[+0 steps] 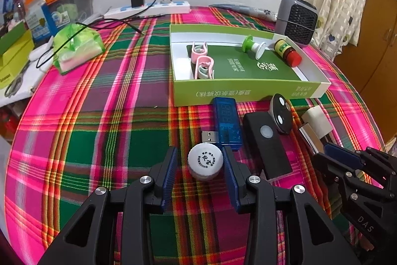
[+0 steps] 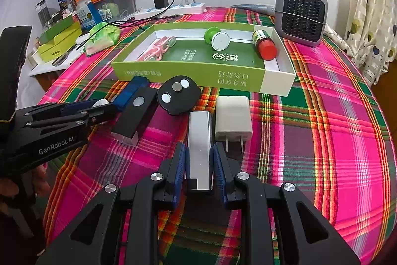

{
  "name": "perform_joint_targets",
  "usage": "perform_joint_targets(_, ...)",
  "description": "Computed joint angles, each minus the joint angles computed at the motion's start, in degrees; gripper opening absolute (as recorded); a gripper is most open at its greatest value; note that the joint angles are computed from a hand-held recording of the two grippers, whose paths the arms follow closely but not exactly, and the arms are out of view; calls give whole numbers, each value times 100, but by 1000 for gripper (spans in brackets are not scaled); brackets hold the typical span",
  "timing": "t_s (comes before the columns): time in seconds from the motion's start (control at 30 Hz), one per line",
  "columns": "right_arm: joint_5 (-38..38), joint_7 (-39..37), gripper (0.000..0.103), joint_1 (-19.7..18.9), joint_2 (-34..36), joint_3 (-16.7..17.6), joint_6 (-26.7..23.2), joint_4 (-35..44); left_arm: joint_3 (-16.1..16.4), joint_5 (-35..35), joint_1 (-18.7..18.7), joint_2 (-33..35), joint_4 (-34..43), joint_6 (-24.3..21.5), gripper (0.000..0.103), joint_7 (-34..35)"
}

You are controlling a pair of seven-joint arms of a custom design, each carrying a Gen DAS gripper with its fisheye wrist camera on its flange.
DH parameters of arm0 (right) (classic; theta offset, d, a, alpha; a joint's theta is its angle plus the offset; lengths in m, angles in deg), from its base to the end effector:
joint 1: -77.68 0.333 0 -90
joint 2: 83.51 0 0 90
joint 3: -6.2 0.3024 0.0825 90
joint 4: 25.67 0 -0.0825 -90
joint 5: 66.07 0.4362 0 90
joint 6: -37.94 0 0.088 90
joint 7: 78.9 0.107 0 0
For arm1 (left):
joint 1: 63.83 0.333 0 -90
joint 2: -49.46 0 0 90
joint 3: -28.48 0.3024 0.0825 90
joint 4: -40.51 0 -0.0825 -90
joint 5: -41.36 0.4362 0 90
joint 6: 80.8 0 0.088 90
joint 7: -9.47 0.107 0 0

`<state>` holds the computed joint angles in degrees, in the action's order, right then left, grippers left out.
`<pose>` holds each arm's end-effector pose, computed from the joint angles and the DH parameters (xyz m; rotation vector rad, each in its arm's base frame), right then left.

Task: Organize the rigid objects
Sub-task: 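Grasp the white round jar with the left gripper while the right holds the silver bar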

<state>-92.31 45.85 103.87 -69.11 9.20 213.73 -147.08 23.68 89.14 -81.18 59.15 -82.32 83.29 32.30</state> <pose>0.5495 0.3464 0.3196 -2.0289 1.4322 -0.4249 0.5667 -0.2742 0.3257 -1.9022 1.8183 -0.6959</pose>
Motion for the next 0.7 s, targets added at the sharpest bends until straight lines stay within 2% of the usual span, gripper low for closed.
perform_joint_targets(0.17, -6, -6, 25, 12, -4, -10, -1, -3, 10, 9, -10, -4, -3, 14, 35, -42)
perform_joint_targets(0.27, -2, -9, 25, 8, -3, -7, 4, -5, 21, 83, -21, -18, -13, 30, 27, -124)
perform_joint_targets(0.7, 5, -25, 25, 10, -9, -10, 21, -17, -1, 303, -7, -56, -27, 27, 27, -273)
